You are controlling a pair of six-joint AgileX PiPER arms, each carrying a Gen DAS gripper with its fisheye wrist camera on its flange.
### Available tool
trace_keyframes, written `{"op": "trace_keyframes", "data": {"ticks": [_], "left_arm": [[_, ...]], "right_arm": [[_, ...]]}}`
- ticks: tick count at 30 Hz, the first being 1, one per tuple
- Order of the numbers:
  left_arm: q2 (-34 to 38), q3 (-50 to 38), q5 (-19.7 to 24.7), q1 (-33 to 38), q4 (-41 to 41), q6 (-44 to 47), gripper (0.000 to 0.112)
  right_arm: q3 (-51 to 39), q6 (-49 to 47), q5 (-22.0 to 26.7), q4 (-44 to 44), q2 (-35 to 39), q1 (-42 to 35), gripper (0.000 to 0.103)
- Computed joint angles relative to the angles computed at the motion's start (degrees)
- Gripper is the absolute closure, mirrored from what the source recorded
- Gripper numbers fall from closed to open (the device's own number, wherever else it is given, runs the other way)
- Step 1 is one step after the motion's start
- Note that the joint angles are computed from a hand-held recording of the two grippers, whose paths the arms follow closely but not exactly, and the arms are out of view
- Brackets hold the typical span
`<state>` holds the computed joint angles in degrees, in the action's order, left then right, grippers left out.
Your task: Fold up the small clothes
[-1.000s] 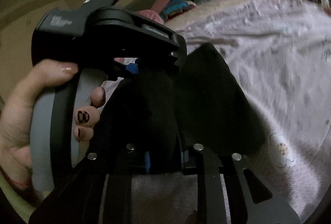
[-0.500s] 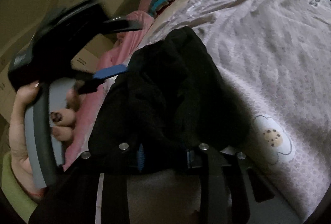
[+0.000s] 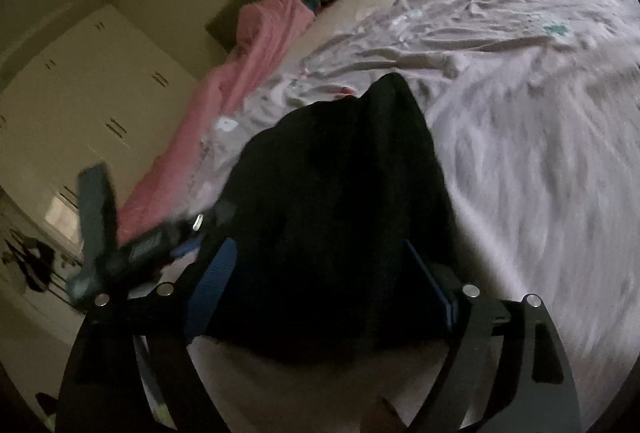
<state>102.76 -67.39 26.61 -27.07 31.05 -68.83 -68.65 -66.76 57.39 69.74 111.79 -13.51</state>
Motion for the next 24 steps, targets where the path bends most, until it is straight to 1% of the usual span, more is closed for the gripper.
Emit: {"op": "trace_keyframes", "data": {"ticks": [3,6,7,8,10,11,12,13,16,18,20,22,24], "left_arm": [[-0.5,1.7,-2.0,0.3,0.5,-0.3,0.028],[-1.0,2.2,-1.9,0.1,0.9,0.2,0.028],[-0.8,1.6,-1.0,-0.2,1.1,0.7,0.028],[-0.7,1.5,-0.7,-0.5,1.7,0.5,0.028],[-0.6,1.2,-0.1,-0.9,2.2,0.4,0.028],[-0.4,1.1,0.0,-0.9,1.5,1.2,0.028],[-0.3,0.8,0.3,-1.0,1.5,1.4,0.028],[-0.1,0.4,0.7,-1.2,1.3,1.6,0.028],[-0.1,-0.4,1.4,-2.0,0.9,2.4,0.028],[-0.3,-0.8,1.5,-2.6,0.8,2.8,0.028],[-0.6,-1.4,1.5,-3.4,0.7,3.2,0.028],[-0.1,-2.8,2.4,-4.2,0.0,4.3,0.028],[0.7,-4.0,3.6,-5.2,-0.1,4.5,0.028]], "right_arm": [[-9.0,7.8,0.5,-7.0,4.1,2.8,0.02],[-14.0,11.8,-1.4,-11.1,5.3,5.5,0.025],[-15.6,13.0,-2.1,-12.6,5.7,6.4,0.031],[-17.3,14.2,-2.4,-13.9,6.3,7.3,0.036],[-20.8,15.3,-1.3,-15.8,8.3,8.6,0.054],[-22.2,16.6,-1.4,-17.6,8.9,9.4,0.057],[-22.6,16.7,-2.0,-19.0,8.9,10.3,0.066],[-22.2,15.4,-3.0,-19.1,8.4,10.7,0.08],[-21.7,11.8,-4.9,-18.8,6.5,11.2,0.084],[-20.4,7.5,-5.8,-16.8,3.8,10.6,0.085],[-19.9,5.2,-7.8,-17.0,1.7,10.5,0.085],[-20.4,4.5,-9.6,-18.1,1.6,10.6,0.085],[-21.5,5.9,-10.7,-20.6,3.1,10.6,0.085]]}}
